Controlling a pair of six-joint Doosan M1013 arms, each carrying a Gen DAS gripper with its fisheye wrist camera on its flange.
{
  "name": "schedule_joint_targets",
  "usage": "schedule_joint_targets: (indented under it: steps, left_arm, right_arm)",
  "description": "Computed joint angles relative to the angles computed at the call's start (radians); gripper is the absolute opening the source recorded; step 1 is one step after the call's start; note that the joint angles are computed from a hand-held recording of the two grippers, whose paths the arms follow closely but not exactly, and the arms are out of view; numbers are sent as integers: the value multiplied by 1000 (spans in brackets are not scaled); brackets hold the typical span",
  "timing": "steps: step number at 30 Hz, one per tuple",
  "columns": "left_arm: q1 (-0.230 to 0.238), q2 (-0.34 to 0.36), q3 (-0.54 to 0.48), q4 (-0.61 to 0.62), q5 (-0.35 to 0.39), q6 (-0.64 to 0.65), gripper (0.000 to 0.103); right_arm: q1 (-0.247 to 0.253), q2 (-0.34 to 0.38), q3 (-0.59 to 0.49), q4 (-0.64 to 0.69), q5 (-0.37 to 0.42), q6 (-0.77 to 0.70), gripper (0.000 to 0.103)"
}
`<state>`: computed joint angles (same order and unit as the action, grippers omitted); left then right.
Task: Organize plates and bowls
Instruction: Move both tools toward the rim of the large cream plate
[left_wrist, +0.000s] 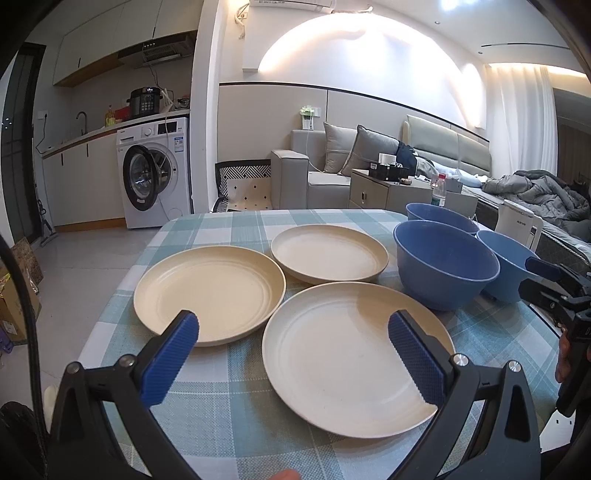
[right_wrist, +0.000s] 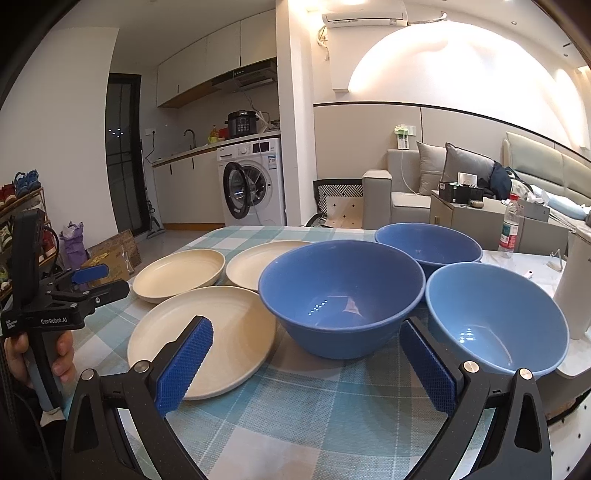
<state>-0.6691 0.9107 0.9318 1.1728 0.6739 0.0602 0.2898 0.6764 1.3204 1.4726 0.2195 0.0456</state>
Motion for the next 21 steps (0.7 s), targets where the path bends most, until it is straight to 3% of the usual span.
schedule_joint_targets:
  steps: [12, 21]
  left_arm:
    - [5, -20, 10, -8, 10, 1, 103]
    - [11, -14, -14, -69, 29, 69, 103]
  right_arm:
    - [12, 7, -37, -159, 63, 177, 103]
    - [28, 15, -66, -187, 80, 187, 103]
